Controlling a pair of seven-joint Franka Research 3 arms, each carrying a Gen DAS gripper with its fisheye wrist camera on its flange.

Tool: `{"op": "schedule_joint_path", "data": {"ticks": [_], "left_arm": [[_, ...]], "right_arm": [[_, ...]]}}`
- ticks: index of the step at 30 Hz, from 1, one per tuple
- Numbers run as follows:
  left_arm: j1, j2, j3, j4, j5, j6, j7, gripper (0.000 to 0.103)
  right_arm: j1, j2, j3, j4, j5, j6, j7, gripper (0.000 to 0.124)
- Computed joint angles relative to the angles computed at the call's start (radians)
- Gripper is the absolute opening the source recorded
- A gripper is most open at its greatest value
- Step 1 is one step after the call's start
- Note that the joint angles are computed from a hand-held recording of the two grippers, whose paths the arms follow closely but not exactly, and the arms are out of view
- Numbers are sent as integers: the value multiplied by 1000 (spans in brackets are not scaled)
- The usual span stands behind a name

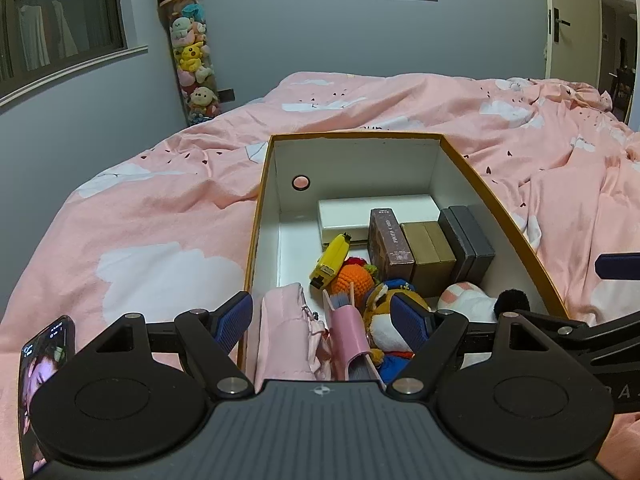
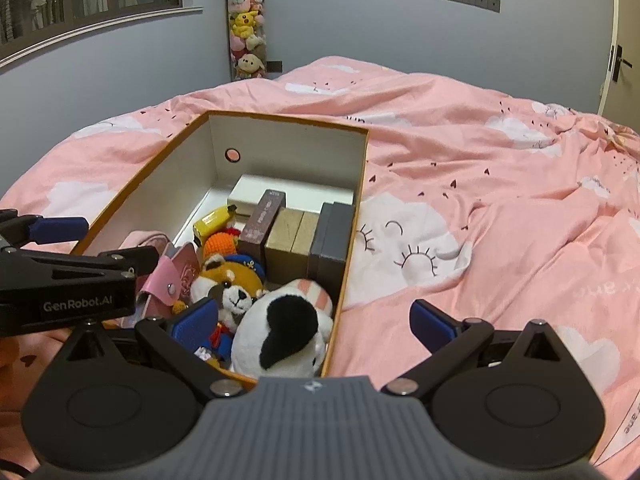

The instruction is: Organize objects

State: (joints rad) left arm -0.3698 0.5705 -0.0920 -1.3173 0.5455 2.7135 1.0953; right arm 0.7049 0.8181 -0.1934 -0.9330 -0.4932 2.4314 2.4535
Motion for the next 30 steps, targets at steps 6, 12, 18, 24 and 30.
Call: {"op": "schedule_joint_path", "data": {"ticks": [6, 12, 18, 24, 30], "left_arm": [[0, 0, -1, 0, -2, 1, 4, 94], [-2, -1, 1, -2, 0, 2, 1, 94], [-2, 0, 1, -1, 0, 1, 0, 94], [-1, -1, 1, -2, 0, 2, 0, 94], [-2, -1, 1, -2, 1, 2, 0, 94]], "right_arm": [[-5, 11, 9, 16, 17, -19, -16, 102], [-11, 23, 16, 34, 38, -30, -33, 102], [-11, 34, 13, 53, 47, -39, -41, 102], [-9, 36, 11, 57, 49, -42, -40, 102], [-9, 37, 11, 57, 51, -41, -41, 102]]}}
